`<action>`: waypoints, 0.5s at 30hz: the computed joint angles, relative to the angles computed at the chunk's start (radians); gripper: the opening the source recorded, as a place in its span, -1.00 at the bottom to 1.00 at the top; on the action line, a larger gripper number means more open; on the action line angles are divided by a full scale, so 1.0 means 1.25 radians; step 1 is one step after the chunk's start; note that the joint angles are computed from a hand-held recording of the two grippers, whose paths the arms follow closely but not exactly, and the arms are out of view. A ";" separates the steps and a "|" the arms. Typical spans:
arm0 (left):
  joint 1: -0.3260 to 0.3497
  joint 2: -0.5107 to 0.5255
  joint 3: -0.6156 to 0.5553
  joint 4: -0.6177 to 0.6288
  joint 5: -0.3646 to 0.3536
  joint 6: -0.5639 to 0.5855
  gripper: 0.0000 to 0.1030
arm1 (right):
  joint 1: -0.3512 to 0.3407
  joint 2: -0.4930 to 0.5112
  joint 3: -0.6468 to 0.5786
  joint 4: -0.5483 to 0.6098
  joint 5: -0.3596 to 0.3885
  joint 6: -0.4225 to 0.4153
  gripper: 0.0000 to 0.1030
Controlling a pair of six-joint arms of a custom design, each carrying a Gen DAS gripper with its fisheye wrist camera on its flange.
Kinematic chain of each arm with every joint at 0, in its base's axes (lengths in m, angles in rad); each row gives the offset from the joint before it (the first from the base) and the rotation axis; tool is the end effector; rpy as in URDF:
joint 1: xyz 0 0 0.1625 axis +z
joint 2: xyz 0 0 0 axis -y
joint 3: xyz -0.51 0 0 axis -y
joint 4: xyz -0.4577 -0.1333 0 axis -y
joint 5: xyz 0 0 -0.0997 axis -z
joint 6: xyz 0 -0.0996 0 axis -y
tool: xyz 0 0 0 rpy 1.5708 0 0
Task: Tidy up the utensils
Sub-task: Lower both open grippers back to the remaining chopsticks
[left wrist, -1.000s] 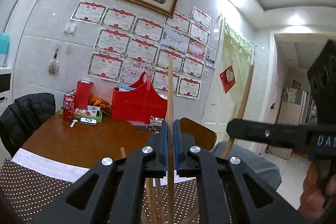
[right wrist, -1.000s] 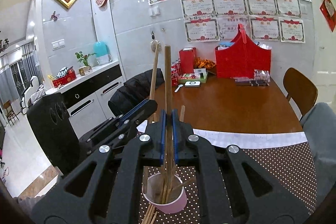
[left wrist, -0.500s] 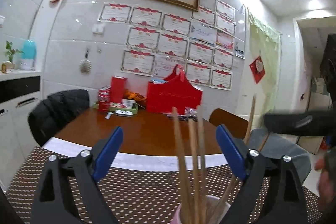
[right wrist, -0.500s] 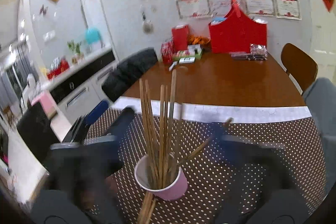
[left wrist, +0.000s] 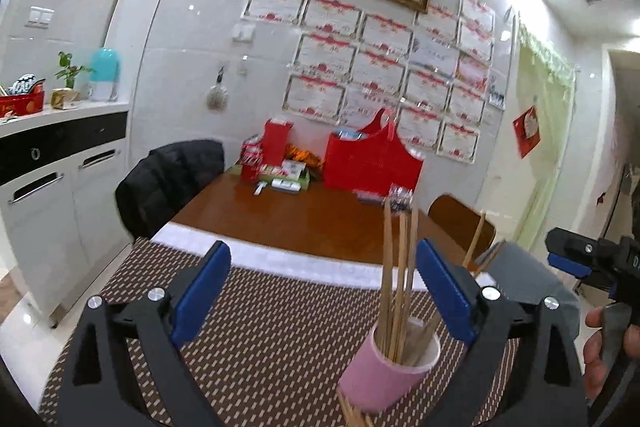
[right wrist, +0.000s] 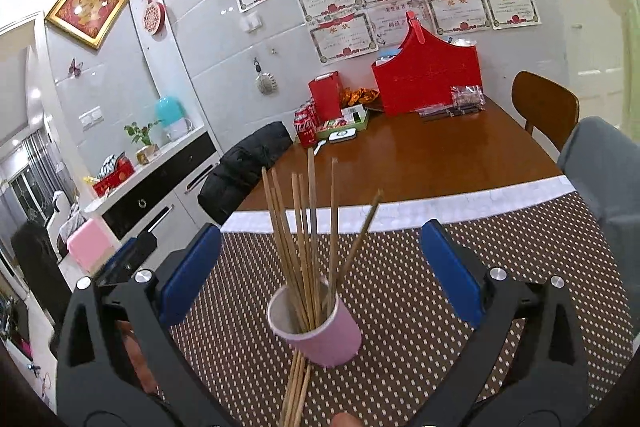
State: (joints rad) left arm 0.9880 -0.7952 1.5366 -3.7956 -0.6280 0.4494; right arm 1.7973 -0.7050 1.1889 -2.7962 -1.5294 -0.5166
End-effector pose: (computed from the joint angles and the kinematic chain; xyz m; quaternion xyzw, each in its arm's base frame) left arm -0.2406 -0.7536 0.3118 0.0573 0.7227 -0.6228 0.2940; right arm 0.3437 -0.8796 0.2740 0.3453 -0.8655 0.3612 0.0333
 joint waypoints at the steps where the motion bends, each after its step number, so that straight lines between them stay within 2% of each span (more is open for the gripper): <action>1: -0.005 -0.009 0.014 0.019 0.017 -0.018 0.79 | 0.000 -0.005 0.007 0.002 -0.006 -0.005 0.89; 11: -0.026 -0.082 0.161 0.283 0.132 -0.294 0.79 | -0.022 -0.071 0.130 0.060 -0.096 -0.042 0.89; 13: -0.026 -0.106 0.193 0.420 0.148 -0.419 0.79 | -0.029 -0.078 0.148 0.078 -0.112 -0.044 0.89; 15: -0.025 -0.120 0.218 0.491 0.137 -0.499 0.79 | -0.035 -0.083 0.166 0.087 -0.127 -0.046 0.89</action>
State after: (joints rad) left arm 0.9573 -0.9449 1.8096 -3.1818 -0.4566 -0.1739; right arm 1.7540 -0.8088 1.3965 -2.6879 -1.6876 -0.5742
